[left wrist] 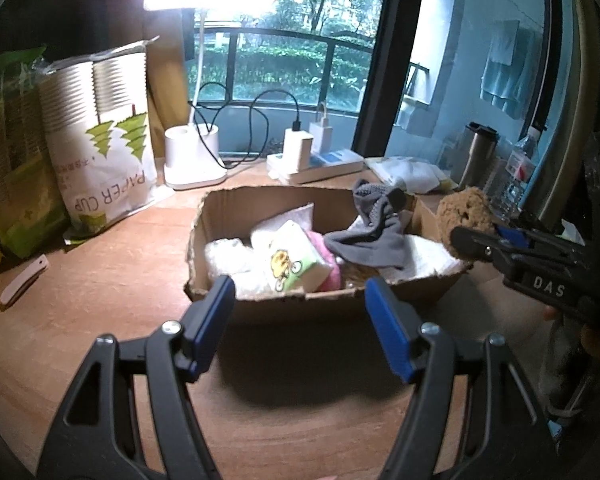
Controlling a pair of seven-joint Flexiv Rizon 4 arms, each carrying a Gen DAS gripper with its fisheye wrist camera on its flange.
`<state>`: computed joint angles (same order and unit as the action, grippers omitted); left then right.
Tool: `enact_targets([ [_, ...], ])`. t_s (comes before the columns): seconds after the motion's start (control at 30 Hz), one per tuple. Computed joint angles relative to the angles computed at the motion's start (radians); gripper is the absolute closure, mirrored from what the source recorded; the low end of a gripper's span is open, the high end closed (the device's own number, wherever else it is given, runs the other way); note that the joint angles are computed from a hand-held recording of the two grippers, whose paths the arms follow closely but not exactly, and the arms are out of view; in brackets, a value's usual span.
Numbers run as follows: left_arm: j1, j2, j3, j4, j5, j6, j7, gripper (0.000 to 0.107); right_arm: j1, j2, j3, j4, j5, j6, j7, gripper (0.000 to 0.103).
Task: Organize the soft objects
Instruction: 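Carry the brown plush over the box, lower it in, open the right gripper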
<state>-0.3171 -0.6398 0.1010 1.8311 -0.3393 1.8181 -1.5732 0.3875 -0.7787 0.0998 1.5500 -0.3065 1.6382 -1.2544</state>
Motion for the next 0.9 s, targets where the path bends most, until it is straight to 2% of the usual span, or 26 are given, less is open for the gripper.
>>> enact_targets([
  [0.3,0.02,-0.021,-0.009,-0.029,0.007,-0.029,-0.01,0.038,-0.011,-0.042,0.015,-0.066,0.005,-0.049,-0.003,0.058],
  [0.43,0.023,-0.022,-0.011,-0.03,0.015,-0.031,-0.016,0.038,0.002,-0.045,-0.004,-0.073,0.012,-0.057,0.012,0.05],
  [0.57,0.022,-0.021,-0.01,-0.027,0.022,-0.027,-0.021,0.038,0.015,-0.041,-0.028,-0.066,0.013,-0.051,0.027,0.045],
  [0.9,0.001,0.004,0.002,0.011,0.02,0.008,-0.024,0.038,0.025,-0.005,-0.04,-0.004,0.008,-0.013,0.03,0.045],
])
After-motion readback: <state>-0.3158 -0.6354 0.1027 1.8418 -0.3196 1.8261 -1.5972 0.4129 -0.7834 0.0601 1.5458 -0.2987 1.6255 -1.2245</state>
